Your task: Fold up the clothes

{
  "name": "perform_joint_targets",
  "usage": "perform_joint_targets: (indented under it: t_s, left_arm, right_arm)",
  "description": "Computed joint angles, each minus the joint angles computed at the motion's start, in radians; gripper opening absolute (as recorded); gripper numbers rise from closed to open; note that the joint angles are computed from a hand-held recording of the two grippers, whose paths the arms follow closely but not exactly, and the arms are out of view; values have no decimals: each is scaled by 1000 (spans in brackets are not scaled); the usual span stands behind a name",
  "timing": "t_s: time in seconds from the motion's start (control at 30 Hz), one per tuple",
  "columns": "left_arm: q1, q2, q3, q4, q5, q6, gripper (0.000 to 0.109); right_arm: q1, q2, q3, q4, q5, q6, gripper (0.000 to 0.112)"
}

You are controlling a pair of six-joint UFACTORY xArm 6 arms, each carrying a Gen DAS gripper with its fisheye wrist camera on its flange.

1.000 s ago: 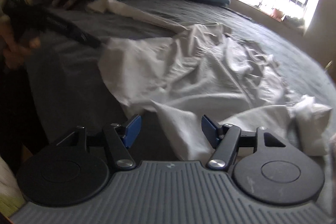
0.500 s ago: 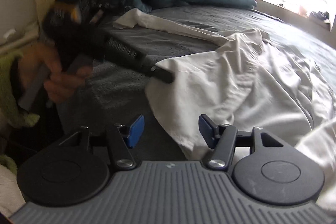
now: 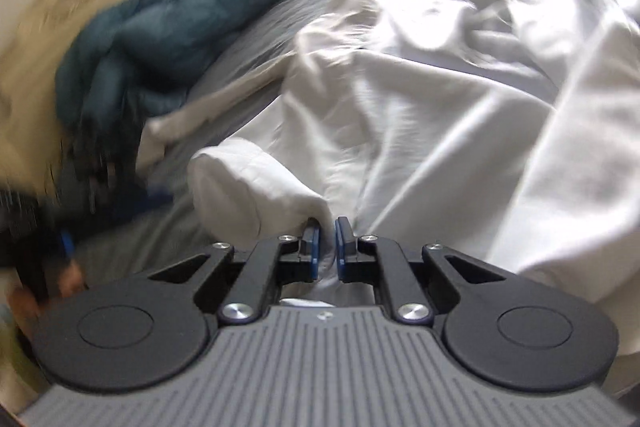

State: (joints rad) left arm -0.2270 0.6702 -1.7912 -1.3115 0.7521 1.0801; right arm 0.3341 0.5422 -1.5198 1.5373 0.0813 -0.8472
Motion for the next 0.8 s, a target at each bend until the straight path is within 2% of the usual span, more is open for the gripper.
perform_joint_targets:
  t_s: [0.13,0.23,0.33,0.43,0.53,0.63,0.7,0.77,0.8]
  left_arm:
    - [-38,-26,63,51,-69,37,58]
    - [-86,-35,81,67,-130,95,58]
    - [-148,-39,92,74,-234,154,58]
    - [-200,-29,95,93,-363,178,52]
    - [-227,-7,84,187,-449,63,43]
    - [-220,9,65,271,-447,-88,25]
    - [-212,15,58,279,-449,-139,11]
    - [-205,17,56,283,-456,-173,2]
    - [-204,13,63,285,-468,-187,1]
  right_arm:
    - [-30,-4,-1,159,54,-73,7]
    - [-26,-8,5,213,57,-120,7]
    - [-28,-5,0,213,56,-132,7]
    - [-27,-3,-6,224,54,-154,7]
    - [-24,-6,-6,247,57,-187,7]
    - [-17,-10,-5,274,46,-228,7]
    - [-12,-14,-3,288,37,-255,8]
    - [-3,-21,2,286,20,-290,8]
    - [4,-25,6,271,8,-296,8]
